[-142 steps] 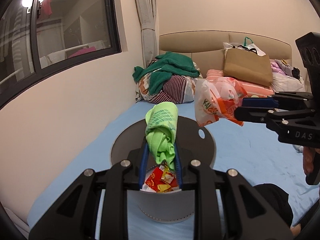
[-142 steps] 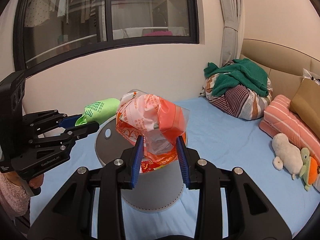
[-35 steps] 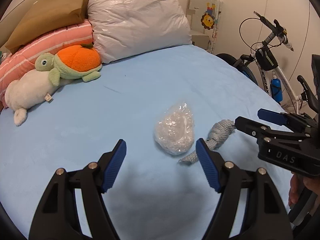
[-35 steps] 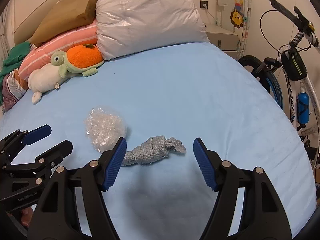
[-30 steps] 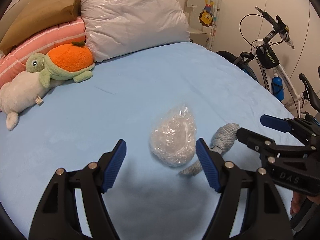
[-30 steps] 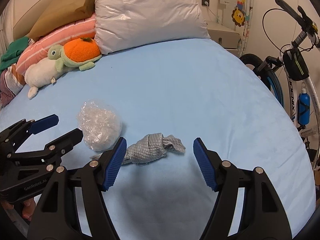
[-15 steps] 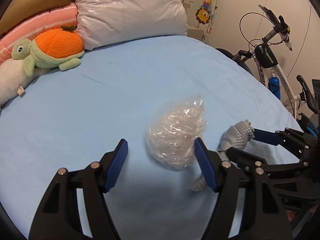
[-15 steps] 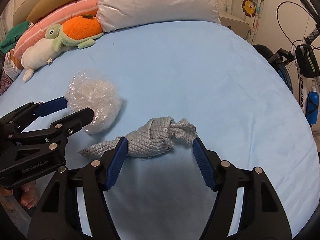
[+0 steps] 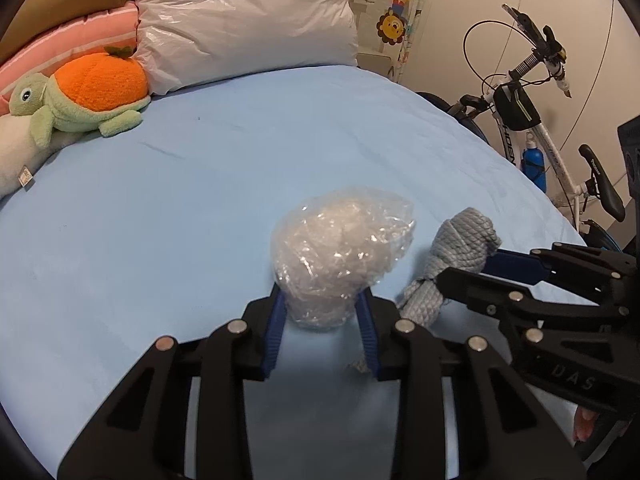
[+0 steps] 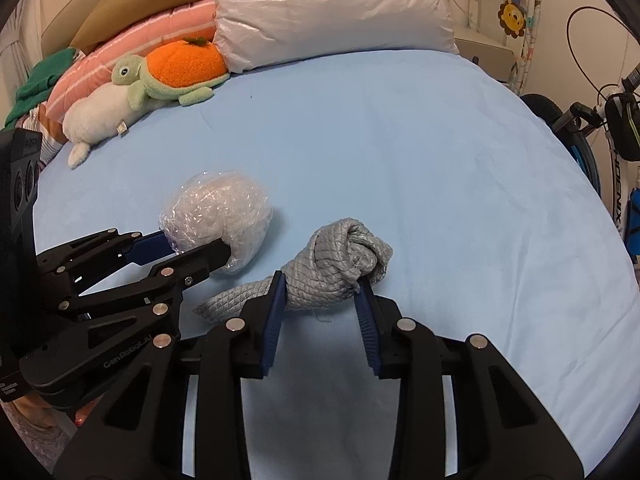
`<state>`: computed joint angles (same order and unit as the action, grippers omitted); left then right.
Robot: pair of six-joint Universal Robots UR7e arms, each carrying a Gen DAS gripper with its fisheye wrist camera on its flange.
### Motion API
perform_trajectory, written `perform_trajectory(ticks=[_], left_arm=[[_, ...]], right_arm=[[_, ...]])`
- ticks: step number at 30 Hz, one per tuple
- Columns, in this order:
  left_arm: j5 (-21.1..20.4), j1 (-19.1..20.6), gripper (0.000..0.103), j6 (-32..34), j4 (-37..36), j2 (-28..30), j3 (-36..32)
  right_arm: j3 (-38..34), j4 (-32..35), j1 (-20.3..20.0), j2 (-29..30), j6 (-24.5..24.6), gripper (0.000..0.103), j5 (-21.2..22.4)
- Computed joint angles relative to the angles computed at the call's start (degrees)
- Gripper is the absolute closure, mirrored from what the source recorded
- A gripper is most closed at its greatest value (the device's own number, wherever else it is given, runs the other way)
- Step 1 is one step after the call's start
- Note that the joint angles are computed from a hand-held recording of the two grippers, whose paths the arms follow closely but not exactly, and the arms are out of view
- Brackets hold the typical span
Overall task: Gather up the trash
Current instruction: 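Grasp the clear plastic bag with the left gripper while the right grasps the grey sock, then carry clear bag and grey sock to the grey bin and open both grippers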
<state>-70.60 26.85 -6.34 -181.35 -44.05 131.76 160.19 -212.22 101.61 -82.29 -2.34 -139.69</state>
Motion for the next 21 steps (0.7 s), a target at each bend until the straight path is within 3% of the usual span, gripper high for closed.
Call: perform_trajectory(ticks=[9, 21], left_arm=[[4.16, -1.4, 0.07, -2.26, 3.22, -4.99, 1.52], [10.6, -6.36, 0.07, -10.83, 12.94, -19.49, 6.93]], right_arm=[[-0.6, 0.53, 3.57, -0.34, 0.37, 0.07, -1.26], [-4.1, 11.39, 18.08, -1.54, 6.19, 0.07, -6.88]])
